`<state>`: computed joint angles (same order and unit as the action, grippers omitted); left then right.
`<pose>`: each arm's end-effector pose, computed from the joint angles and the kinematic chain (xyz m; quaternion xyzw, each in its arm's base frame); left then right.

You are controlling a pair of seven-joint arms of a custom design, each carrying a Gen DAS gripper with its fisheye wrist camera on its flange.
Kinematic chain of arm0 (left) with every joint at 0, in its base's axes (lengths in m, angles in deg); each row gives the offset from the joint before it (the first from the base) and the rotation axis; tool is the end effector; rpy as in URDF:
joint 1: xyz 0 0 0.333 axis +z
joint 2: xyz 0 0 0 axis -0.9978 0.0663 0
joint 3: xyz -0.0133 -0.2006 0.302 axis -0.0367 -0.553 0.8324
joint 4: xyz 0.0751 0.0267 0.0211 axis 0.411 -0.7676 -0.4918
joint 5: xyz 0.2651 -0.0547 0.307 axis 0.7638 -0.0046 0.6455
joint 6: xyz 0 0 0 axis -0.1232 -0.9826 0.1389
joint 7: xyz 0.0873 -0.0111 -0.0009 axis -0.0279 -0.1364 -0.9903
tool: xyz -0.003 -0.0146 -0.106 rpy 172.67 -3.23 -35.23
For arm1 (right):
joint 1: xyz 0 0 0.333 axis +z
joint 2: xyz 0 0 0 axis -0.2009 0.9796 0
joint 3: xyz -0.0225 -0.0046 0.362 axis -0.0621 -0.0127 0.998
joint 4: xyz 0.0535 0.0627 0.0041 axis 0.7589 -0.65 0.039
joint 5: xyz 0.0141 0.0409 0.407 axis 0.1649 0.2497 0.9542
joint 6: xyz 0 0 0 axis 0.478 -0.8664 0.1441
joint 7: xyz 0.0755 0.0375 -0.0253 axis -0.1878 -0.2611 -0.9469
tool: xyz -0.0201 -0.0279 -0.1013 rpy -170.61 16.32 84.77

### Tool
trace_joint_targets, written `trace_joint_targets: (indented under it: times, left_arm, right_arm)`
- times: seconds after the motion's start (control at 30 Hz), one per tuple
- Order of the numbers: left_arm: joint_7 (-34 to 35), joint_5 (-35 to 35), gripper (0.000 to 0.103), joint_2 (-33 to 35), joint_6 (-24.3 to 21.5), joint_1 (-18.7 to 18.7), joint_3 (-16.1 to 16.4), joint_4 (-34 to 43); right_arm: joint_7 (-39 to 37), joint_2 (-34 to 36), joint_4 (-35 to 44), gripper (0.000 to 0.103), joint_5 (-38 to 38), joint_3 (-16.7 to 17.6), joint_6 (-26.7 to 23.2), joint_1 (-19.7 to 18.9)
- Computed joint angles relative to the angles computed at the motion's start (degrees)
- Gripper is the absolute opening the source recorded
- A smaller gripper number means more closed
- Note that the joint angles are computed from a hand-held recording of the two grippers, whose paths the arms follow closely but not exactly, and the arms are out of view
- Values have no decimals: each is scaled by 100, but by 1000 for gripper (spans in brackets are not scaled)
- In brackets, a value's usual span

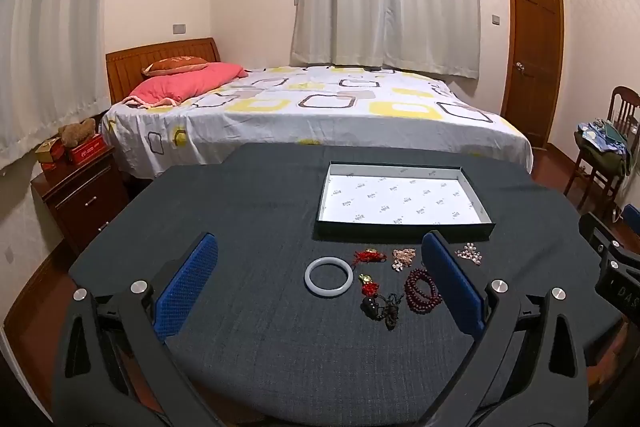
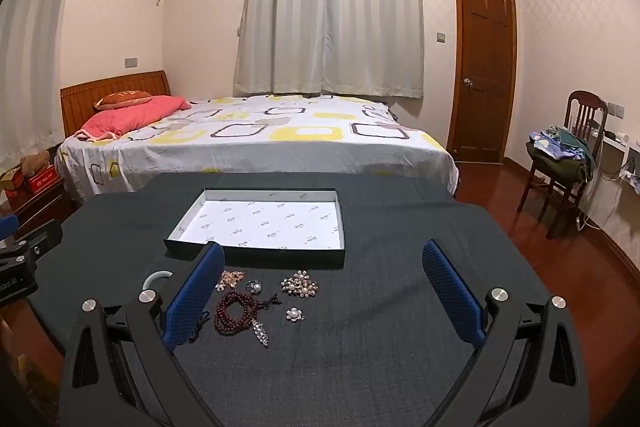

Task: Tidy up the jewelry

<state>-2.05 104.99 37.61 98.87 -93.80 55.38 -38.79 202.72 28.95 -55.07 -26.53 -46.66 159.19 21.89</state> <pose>0.6287 -0.1768 0.6685 -0.6787 0.5301 -0.3072 0.4049 0.6756 0.3784 0.6370 -0.6218 0.5582 -0.3687 0.4071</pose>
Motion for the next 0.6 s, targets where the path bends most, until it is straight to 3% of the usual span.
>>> trace_joint_targets:
  times: [0.6]
  left_arm:
    - [-33,45,99,-25,80,27,4,-91]
  right_arm:
    - [-124,-11,91,96,88,22,-27,-23]
